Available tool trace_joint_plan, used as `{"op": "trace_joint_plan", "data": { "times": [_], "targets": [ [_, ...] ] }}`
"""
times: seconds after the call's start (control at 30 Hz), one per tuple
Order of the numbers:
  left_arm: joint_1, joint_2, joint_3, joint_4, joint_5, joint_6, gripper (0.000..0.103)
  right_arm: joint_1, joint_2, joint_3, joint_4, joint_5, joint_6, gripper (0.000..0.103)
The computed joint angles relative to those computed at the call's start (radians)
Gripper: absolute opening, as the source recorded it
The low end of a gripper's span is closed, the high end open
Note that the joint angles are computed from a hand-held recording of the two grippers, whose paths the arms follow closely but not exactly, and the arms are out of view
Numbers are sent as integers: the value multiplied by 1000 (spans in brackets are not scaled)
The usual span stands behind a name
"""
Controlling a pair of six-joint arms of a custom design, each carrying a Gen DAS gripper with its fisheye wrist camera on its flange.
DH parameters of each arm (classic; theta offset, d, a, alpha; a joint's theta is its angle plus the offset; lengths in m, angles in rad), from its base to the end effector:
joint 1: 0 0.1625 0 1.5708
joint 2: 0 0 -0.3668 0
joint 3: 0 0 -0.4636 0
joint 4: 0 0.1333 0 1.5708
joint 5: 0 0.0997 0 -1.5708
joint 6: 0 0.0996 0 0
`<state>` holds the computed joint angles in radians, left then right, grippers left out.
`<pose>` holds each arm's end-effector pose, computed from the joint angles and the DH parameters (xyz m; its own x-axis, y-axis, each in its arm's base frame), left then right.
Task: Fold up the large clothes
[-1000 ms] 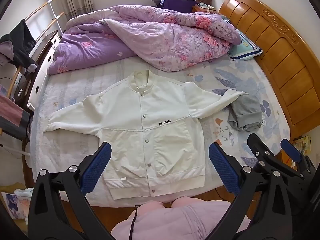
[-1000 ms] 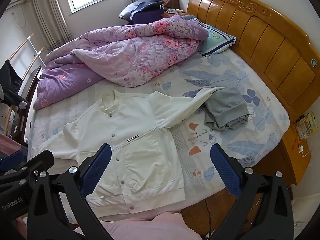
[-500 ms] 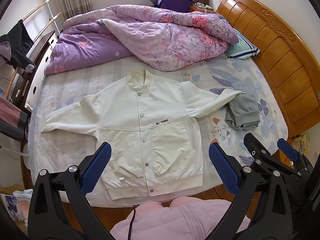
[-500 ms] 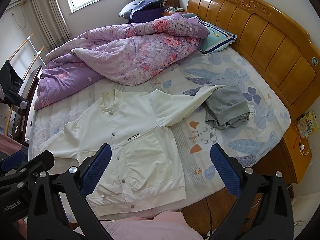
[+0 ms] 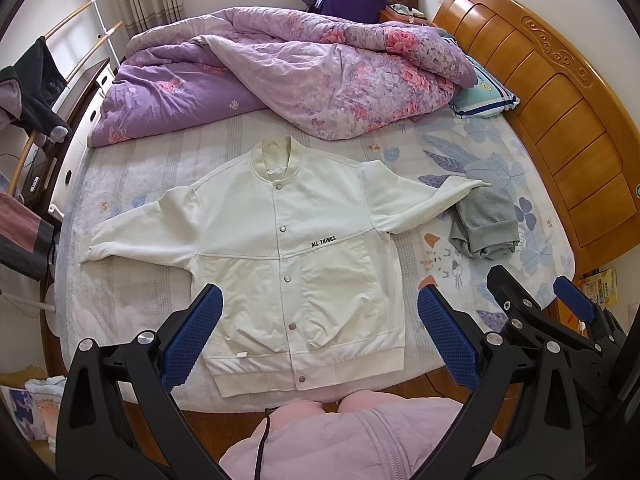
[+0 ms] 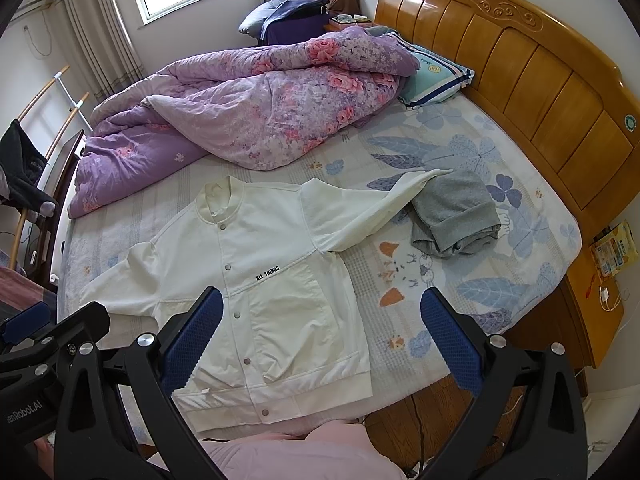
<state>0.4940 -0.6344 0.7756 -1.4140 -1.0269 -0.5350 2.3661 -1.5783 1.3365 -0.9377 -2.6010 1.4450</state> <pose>-0.6385 -0.5538 0.2039 -0.6631 0.4790 -0.5752 0.5854 0.8108 0.0004 0.4048 -0.3298 0.5549 -0.6708 0.5672 0.4778 0.0430 0.6729 -0.7385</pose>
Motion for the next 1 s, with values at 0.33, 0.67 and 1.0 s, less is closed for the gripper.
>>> {"op": "trace_joint_plan", "data": {
  "times": [0.33,0.67,1.0],
  "targets": [
    [-3,-20,38,-16,5,1,98,-1,-3,5,-3,-4,-3,96],
    [-5,-10,18,-13,4,14,98,-1,-4,5,-4,-1,-3,96],
    [-7,-10,20,-12,5,9,98,-2,-5,8,-6,0,-6,96]
  ]
}}
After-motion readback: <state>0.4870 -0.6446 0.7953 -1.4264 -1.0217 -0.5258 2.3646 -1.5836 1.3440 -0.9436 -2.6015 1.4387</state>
